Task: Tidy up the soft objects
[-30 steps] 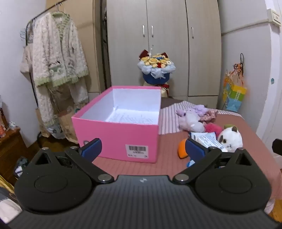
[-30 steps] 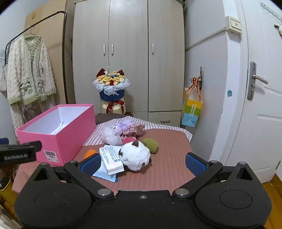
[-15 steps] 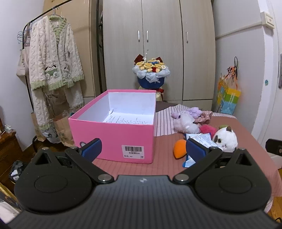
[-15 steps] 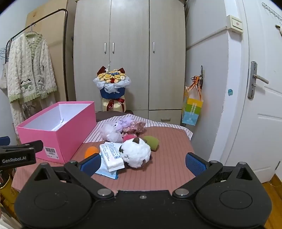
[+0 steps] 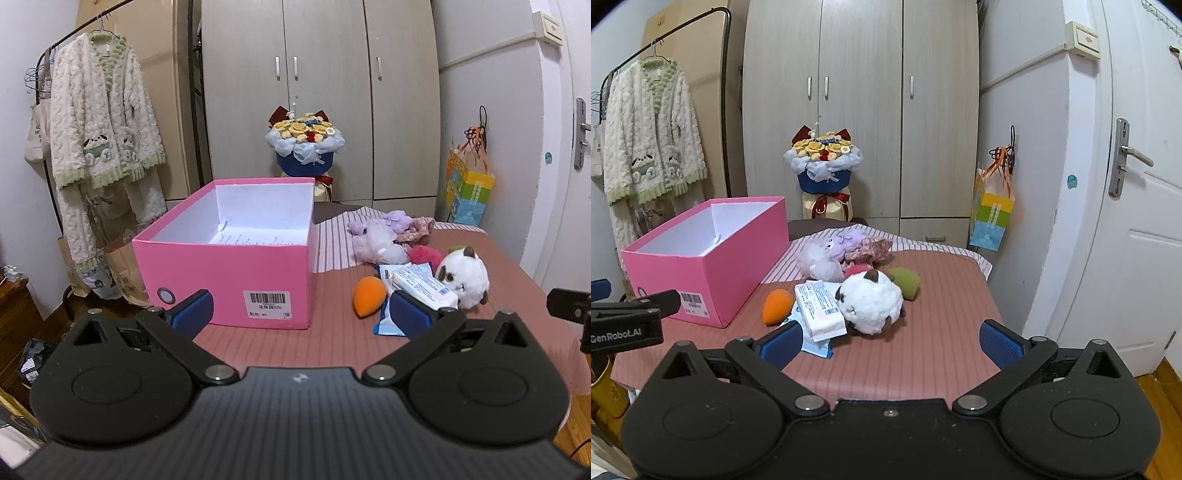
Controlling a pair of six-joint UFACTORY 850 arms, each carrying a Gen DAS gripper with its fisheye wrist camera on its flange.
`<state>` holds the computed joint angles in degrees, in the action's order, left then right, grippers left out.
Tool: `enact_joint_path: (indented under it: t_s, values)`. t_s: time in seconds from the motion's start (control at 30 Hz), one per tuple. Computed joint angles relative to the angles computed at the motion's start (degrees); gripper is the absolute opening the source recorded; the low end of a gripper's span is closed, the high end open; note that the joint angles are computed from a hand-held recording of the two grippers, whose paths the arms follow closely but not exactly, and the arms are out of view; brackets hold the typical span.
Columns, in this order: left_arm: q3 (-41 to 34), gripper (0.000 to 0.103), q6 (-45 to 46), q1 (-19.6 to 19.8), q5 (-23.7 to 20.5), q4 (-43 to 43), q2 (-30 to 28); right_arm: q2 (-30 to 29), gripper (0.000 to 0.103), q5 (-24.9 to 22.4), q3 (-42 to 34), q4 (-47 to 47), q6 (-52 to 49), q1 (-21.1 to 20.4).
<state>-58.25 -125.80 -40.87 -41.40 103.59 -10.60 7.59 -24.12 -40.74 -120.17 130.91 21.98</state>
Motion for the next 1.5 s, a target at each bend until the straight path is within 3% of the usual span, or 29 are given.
enact_joint_path:
  t_s: [0.33,1.07,1.2,1.5]
  values:
    - [0.03,0.103,0.74,-0.40,1.72,-0.63,0.00,0.73,0.103,4.09,0.32,-1.34,1.79,-1.35]
    - [-0.46,0.103,1.99,0.29,6.06,-2.64,-0.24,0.91,0.103,7.39,0.40,-3.72,3.17,-2.07]
    - [-0.36,0.103,2.37,0.45,6.49,-2.84,-0.14,0.98,0.103,11.83,0.28,-14.79,13.65,-3.80]
    - [-2.29,0.103,5.20,1.19,7.87,-4.65,-1.25,0.25,0.103,12.62,-0.21,-27.21,24.42,-5.21]
